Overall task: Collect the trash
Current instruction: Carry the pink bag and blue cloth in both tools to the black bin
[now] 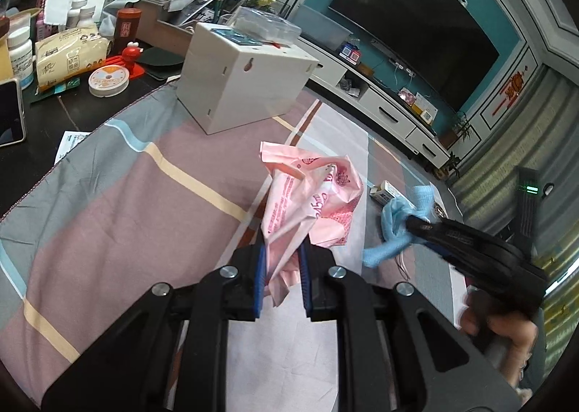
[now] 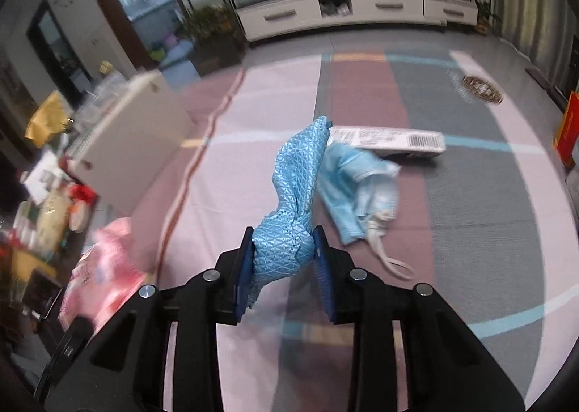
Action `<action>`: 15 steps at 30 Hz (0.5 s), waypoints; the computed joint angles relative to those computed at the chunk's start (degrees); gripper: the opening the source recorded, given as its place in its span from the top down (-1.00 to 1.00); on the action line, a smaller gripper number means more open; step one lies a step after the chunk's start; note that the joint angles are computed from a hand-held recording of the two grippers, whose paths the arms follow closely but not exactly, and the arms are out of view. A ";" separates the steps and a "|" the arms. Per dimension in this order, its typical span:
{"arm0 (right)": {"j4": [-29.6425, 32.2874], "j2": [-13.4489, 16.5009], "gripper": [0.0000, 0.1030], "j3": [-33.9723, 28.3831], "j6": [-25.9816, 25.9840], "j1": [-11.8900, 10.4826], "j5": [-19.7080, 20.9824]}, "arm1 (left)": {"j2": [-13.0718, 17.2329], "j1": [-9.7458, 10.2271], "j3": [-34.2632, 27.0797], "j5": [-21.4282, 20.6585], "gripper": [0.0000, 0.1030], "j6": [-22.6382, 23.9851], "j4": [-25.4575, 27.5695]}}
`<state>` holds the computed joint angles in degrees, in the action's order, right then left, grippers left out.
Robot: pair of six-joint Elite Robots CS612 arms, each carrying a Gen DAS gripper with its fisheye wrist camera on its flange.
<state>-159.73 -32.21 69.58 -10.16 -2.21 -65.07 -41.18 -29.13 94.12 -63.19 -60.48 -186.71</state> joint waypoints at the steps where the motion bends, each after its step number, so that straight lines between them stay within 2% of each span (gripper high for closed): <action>1: -2.17 -0.81 0.37 1.59 -0.49 -0.49 0.63 | 0.07 -0.10 -0.17 0.06 0.67 0.54 0.11; 7: -10.32 -4.69 0.37 9.67 -2.55 -3.62 2.95 | 0.55 -0.89 -1.30 0.14 0.67 3.30 0.61; 15: -15.66 -7.46 0.37 15.38 -0.28 -6.74 4.65 | 1.53 -2.15 -3.24 -0.81 0.67 8.07 1.61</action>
<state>-175.39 -39.66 84.96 -10.45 -8.95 -60.42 -39.65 -31.29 90.88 -64.00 -52.41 -185.10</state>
